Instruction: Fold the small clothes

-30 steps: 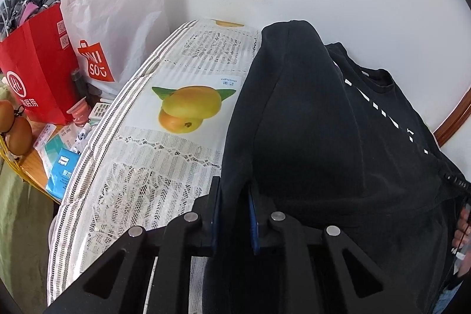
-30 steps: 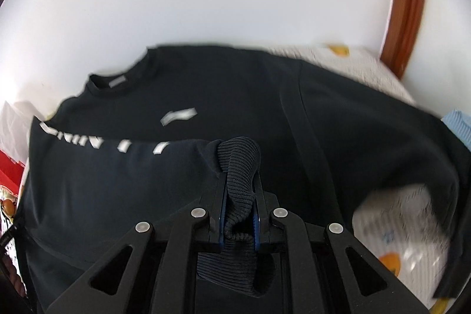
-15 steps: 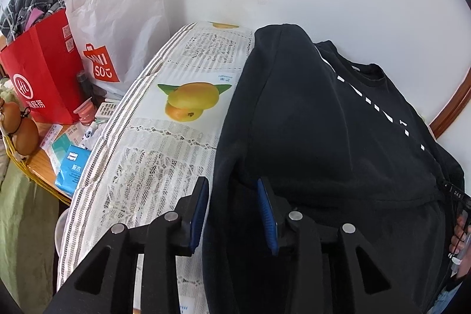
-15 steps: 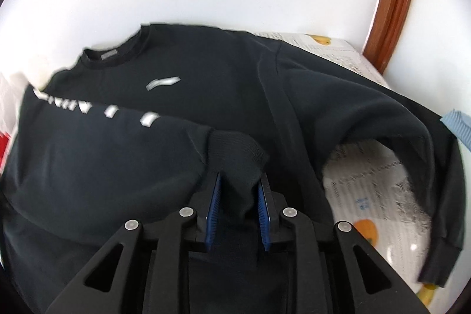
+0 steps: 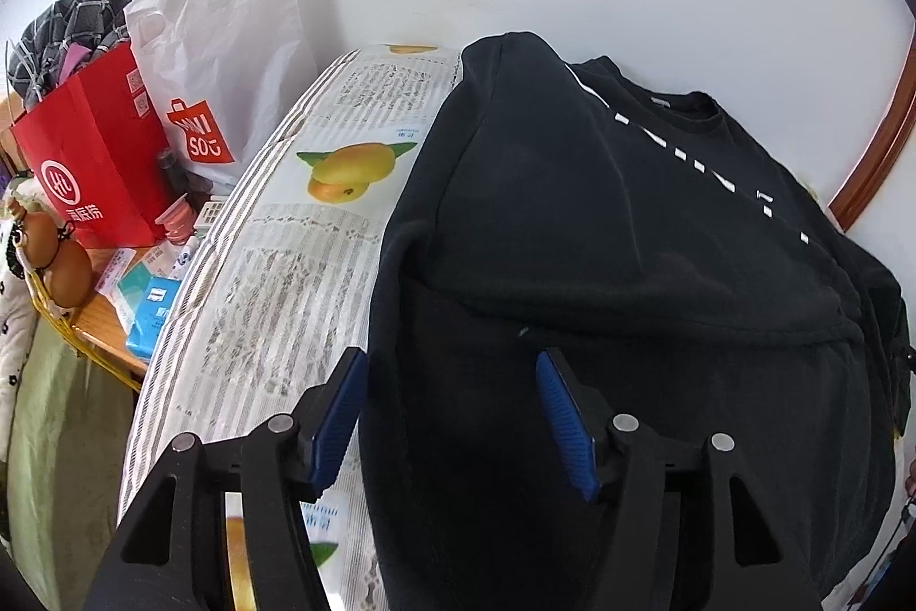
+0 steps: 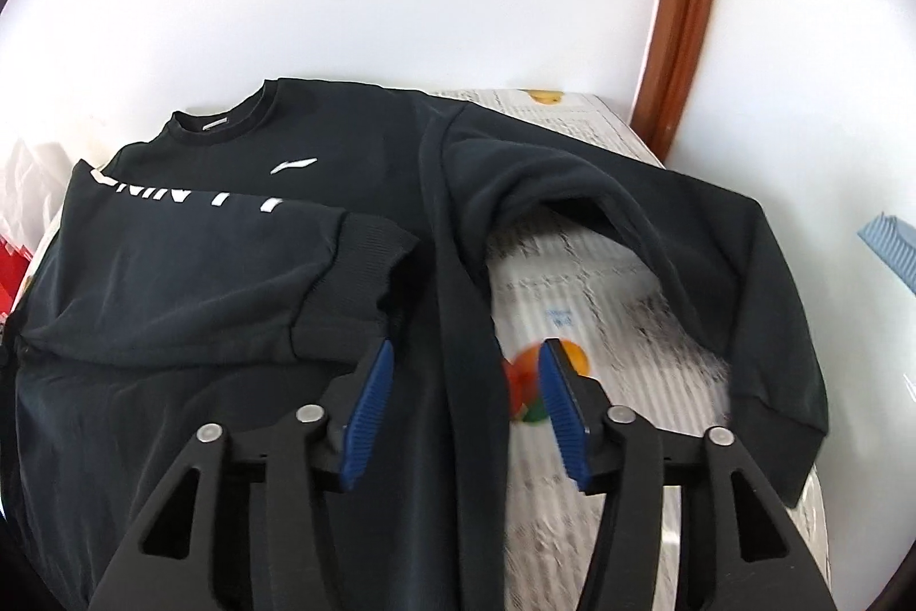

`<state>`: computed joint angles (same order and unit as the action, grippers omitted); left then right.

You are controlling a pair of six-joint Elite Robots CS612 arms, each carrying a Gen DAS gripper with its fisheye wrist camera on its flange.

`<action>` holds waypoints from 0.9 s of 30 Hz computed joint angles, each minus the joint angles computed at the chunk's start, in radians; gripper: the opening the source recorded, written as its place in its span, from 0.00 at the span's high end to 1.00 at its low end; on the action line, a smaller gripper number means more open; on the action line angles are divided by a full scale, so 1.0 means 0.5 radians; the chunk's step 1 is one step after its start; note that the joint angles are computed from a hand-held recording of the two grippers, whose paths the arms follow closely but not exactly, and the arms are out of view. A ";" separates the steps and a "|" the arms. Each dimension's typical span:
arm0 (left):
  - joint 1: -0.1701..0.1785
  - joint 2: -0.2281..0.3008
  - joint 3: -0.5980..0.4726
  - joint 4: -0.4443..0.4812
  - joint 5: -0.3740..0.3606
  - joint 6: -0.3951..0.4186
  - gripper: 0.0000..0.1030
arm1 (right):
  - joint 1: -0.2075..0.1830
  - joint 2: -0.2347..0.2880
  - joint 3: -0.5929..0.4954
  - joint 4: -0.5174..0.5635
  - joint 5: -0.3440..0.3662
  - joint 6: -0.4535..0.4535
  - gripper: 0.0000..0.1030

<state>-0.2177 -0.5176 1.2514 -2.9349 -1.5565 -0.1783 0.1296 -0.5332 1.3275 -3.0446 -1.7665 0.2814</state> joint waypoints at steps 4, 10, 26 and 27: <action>-0.014 -0.040 0.084 0.020 0.084 0.037 0.41 | -0.001 -0.026 0.112 -0.051 0.033 0.014 0.46; -0.023 -0.086 0.220 0.029 0.108 0.081 0.41 | 0.008 -0.037 0.243 -0.068 0.105 0.014 0.46; -0.006 -0.145 0.334 -0.086 0.067 0.099 0.42 | 0.065 -0.101 0.337 -0.163 -0.001 -0.081 0.62; -0.004 -0.135 0.306 -0.081 0.069 0.091 0.41 | 0.064 -0.099 0.308 -0.195 0.001 -0.082 0.55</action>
<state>-0.2198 -0.5852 1.4044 -2.9755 -1.5223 -0.1328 0.1617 -0.5825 1.4815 -3.1421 -1.7660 0.2406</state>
